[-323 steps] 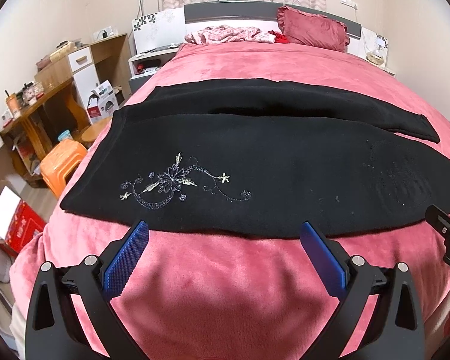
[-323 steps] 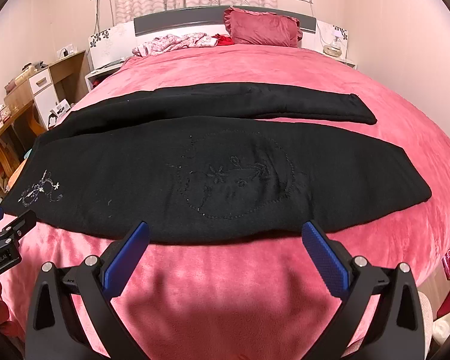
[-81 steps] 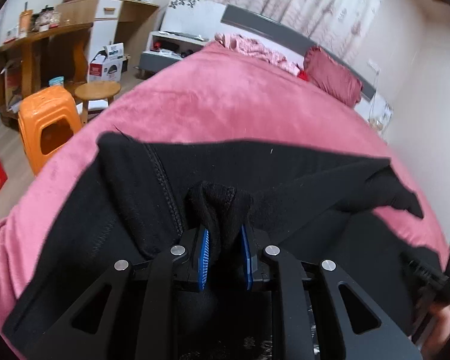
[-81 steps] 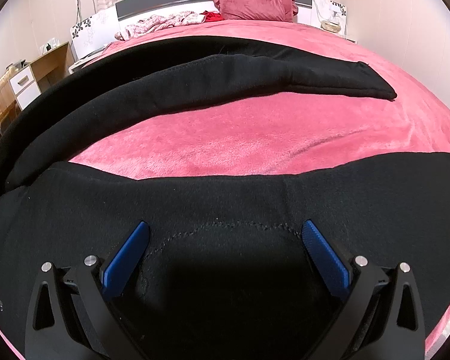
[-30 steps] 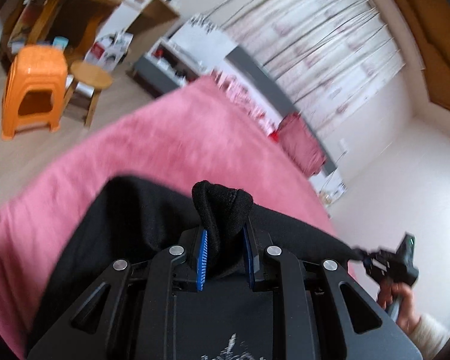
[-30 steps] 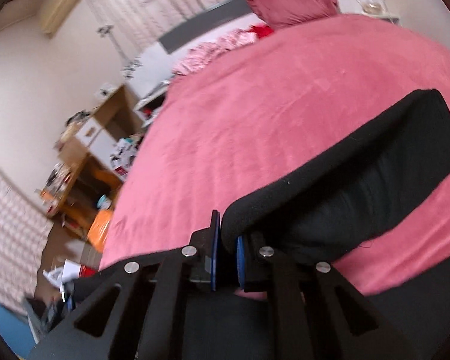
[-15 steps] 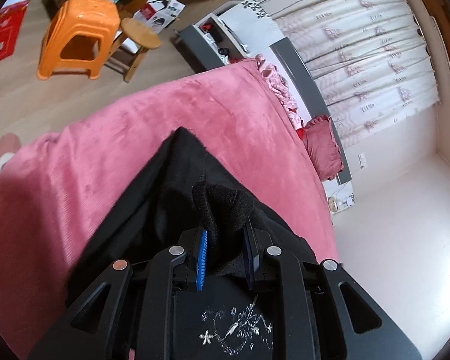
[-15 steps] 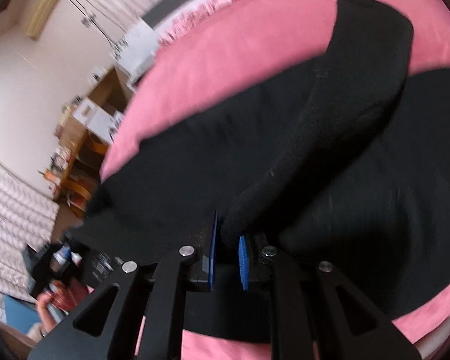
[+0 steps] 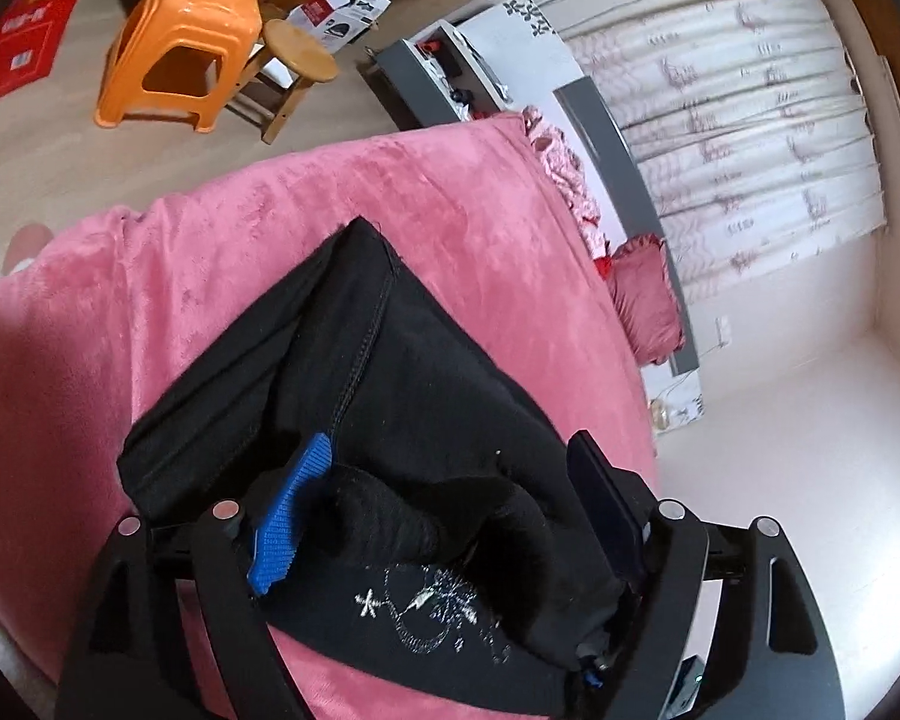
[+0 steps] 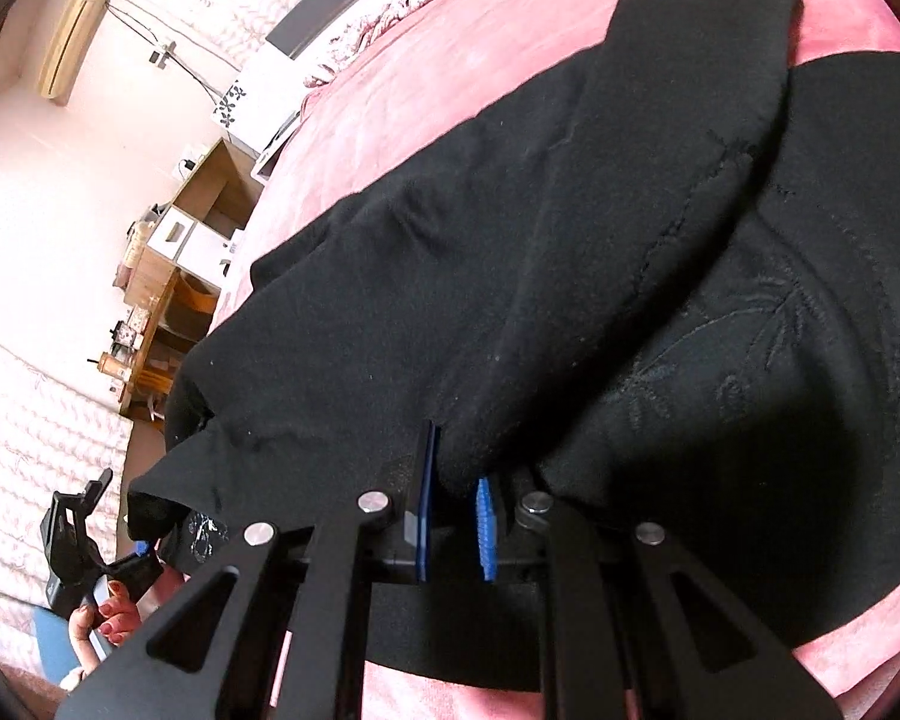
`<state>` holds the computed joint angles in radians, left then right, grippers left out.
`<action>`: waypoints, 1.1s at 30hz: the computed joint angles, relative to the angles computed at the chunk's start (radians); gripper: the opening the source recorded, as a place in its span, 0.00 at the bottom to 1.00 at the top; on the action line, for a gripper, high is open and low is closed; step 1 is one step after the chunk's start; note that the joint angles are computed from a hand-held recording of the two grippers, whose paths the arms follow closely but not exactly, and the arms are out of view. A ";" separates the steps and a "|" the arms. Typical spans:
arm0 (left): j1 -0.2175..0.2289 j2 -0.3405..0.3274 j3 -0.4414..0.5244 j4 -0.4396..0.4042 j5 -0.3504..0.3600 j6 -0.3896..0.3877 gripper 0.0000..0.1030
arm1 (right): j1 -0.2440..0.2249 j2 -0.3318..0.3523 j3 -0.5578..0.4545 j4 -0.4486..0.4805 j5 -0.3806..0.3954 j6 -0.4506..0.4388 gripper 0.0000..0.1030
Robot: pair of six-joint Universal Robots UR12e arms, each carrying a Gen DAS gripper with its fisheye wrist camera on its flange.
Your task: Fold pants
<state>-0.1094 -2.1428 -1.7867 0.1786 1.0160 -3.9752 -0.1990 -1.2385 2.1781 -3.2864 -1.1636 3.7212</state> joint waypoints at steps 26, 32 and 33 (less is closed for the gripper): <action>-0.043 0.068 -0.023 -0.198 -0.034 -0.052 0.78 | -0.017 0.014 -0.029 -0.018 -0.068 0.137 0.40; -0.055 0.018 0.040 -0.230 0.100 -0.127 0.74 | -0.010 -0.009 -0.044 0.044 -0.104 0.092 0.18; -0.057 0.014 0.047 -0.241 0.117 -0.131 0.57 | -0.011 -0.011 -0.044 0.038 -0.100 0.093 0.17</action>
<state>-0.1668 -2.1284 -1.7393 -0.0625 1.1330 -4.1066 -0.2097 -1.2496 2.1344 -3.2486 -1.2633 3.8144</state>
